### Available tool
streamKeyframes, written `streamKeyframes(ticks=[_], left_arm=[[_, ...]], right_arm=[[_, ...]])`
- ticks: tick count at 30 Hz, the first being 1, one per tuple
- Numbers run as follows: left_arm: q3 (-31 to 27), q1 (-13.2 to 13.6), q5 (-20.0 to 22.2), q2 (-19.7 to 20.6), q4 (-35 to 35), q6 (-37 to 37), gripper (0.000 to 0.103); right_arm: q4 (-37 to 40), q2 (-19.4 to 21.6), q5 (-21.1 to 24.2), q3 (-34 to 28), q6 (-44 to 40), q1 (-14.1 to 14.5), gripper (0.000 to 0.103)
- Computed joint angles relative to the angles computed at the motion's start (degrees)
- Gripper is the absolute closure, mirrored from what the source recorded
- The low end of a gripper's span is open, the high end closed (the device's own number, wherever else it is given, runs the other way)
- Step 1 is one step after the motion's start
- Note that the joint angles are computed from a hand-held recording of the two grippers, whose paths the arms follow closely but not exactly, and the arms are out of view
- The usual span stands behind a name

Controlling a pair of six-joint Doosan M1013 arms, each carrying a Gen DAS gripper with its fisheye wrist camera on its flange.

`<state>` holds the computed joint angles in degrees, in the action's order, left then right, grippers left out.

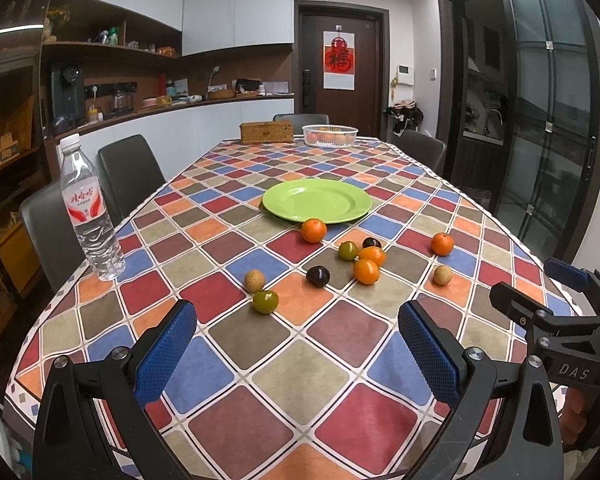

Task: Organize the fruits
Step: 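Grasp the small tan fruit with the right tool while the left tool grasps the green tomato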

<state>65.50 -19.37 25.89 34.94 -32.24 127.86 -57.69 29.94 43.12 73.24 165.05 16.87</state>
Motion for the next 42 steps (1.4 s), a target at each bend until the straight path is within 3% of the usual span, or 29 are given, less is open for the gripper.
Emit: streamKeyframes(ticks=[10,24,37,42], left_arm=[[-2.48,-0.28,0.68,2.03,5.6,-5.21,0.001],[-10.69,-0.85,6.27,7.66,14.38,-12.89,0.019],[-22.01,-1.25,18.09,14.48,20.33,-20.46,0.038],[-25.39,-1.55,21.21,16.46,22.94,-22.82,0.044]], right_arm=[[4.16,1.47,-1.14,-2.03,-2.91,-1.29,0.001],[13.78,5.67,2.76,-7.89,-10.43,-3.43,0.003],[21.42,9.4,6.66,-13.66,-16.39,-5.58,0.012],[23.12,10.6,8.69,-15.49,-17.78,-6.19,0.02]])
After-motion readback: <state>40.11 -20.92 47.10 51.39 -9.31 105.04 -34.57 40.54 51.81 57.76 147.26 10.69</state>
